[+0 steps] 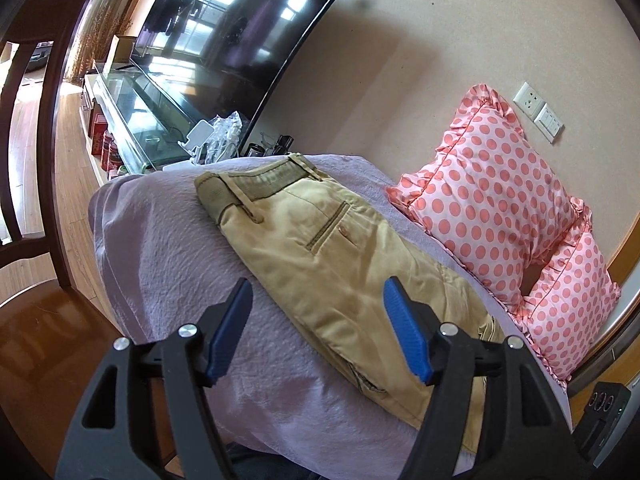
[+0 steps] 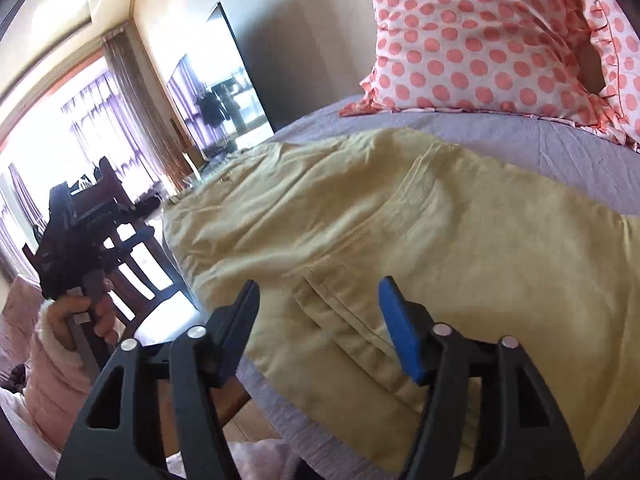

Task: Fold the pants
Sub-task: 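Lay the held leg flat onto the other leg and open the right tool, then grasp the trouser cuffs with the left tool and lift them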

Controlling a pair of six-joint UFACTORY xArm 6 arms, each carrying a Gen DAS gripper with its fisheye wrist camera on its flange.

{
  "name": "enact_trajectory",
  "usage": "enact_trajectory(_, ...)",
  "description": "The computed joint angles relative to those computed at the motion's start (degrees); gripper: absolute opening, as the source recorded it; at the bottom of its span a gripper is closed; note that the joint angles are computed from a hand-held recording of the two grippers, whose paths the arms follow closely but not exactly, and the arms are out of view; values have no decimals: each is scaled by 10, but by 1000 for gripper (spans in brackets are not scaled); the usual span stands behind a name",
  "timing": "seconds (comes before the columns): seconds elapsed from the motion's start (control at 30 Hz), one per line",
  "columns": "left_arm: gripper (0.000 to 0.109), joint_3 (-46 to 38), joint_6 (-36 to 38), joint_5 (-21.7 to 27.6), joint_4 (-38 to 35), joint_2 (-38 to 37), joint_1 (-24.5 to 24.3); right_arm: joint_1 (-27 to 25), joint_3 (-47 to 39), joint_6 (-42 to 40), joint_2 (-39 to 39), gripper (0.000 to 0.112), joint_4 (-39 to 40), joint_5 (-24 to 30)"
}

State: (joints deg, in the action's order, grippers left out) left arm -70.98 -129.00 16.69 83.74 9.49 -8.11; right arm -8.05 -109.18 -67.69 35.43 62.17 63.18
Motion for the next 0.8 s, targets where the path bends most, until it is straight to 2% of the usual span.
enact_trajectory(0.03, 68, 0, -10, 1, 7, 0, 3, -6, -7, 8, 5, 69, 5, 1)
enact_trajectory(0.1, 68, -7, -13, 6, 8, 5, 9, 9, -31, 39, 26, 68, -43, -11)
enact_trajectory(0.2, 68, -23, 11, 22, -16, 16, 16, 16, -20, 43, 18, 69, -47, -17)
enact_trajectory(0.43, 68, -59, 146, 23, -180, 61, 34, 4, -60, 78, 47, 69, -22, 16)
enact_trajectory(0.5, 68, -64, 144, 21, -183, 69, 36, 4, -70, 81, 53, 69, -20, 21)
enact_trajectory(0.6, 71, -91, 186, 41, -221, 89, 28, 2, -72, 79, 55, 71, -12, 29)
enact_trajectory(0.63, 74, -102, 199, 43, -237, 97, 26, 2, -74, 79, 56, 71, -11, 30)
enact_trajectory(0.7, 74, -117, 207, 39, -248, 109, 26, 2, -75, 79, 59, 71, -7, 32)
enact_trajectory(0.73, 71, -120, 199, 36, -244, 112, 26, 0, -75, 79, 59, 71, -3, 34)
enact_trajectory(0.77, 59, -120, 190, 18, -245, 115, 29, -1, -76, 78, 61, 71, 2, 36)
enact_trajectory(0.8, 54, -118, 167, 15, -235, 115, 28, -3, -78, 79, 62, 71, 7, 38)
